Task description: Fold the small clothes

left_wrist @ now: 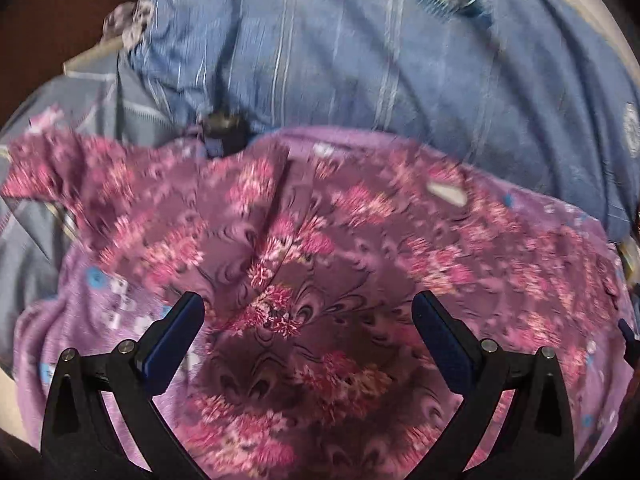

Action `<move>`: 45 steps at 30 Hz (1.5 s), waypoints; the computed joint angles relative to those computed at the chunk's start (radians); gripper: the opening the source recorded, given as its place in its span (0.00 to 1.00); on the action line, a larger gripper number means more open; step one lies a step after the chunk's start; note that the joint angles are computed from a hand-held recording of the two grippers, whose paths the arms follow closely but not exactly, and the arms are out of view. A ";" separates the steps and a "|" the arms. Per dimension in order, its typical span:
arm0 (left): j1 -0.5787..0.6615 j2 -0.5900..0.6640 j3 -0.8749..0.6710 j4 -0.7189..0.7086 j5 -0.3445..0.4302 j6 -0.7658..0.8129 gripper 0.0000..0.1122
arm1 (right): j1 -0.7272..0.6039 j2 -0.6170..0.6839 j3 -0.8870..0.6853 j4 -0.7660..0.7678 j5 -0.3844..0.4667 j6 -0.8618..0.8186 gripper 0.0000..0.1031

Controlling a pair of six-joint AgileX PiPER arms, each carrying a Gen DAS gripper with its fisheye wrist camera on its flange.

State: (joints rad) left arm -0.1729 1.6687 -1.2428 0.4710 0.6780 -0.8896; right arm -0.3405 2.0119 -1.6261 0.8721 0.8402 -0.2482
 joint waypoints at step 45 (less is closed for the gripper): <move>-0.041 -0.087 0.123 0.315 -0.047 -0.223 0.92 | 0.208 0.009 -0.140 0.134 -0.121 0.095 0.05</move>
State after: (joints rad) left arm -0.2137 1.5814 -1.1194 0.7860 0.6306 -1.1126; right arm -0.1326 2.0213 -1.7665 1.0065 0.7188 -0.1529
